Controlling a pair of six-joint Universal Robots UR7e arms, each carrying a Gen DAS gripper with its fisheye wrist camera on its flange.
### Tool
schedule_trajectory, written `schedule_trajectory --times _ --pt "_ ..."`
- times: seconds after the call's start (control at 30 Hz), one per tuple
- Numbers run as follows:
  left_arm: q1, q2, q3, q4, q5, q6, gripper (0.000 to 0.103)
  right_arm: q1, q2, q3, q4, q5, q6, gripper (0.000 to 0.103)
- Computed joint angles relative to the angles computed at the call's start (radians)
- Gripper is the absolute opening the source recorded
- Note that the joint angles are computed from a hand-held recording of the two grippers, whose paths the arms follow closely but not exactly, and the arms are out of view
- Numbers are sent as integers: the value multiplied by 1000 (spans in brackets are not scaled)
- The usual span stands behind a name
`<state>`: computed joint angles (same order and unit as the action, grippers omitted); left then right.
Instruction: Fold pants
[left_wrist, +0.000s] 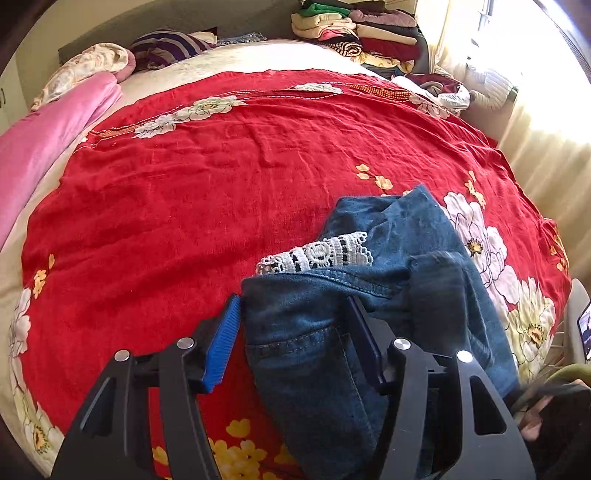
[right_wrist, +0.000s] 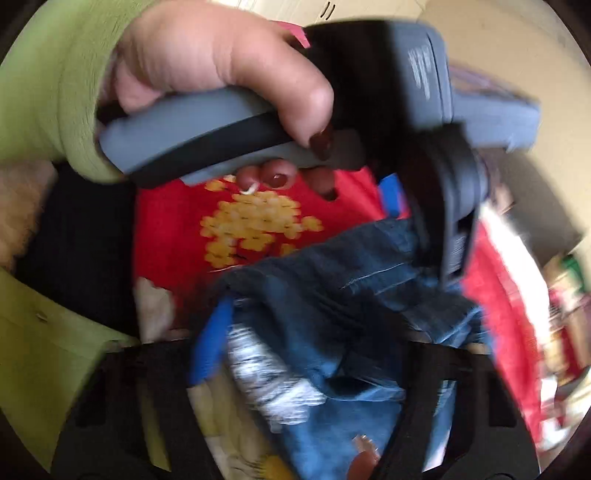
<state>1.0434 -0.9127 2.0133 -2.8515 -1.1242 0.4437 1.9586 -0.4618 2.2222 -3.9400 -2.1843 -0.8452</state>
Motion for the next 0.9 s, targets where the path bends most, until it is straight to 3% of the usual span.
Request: schedule_trajectory --times 0.03,0.13,0.33,0.5,0.67,0.7,0.83,0.9 --pt "2 1 -2 2 -3 0 58 -12 -37 29 65 55 59 8" --pt "8 8 -7 -5 -13 4 58 7 -35 54 62 40 65 8" --pt "12 12 3 -38 -19 4 58 -16 -34 80 24 81 157 9" --pt "1 -4 19 -58 -20 11 57 -1 -107 127 28 101 224 14" --pt "-20 -32 51 -95 -20 20 57 32 -151 186 -54 117 272 36" --pt "-25 -38 58 -103 -16 21 57 43 -161 196 -76 109 281 37" --pt "-41 -66 79 -115 -20 23 63 74 -160 206 -160 49 288 57" --pt "-50 -80 90 -124 -23 22 66 83 -166 211 -196 32 289 59"
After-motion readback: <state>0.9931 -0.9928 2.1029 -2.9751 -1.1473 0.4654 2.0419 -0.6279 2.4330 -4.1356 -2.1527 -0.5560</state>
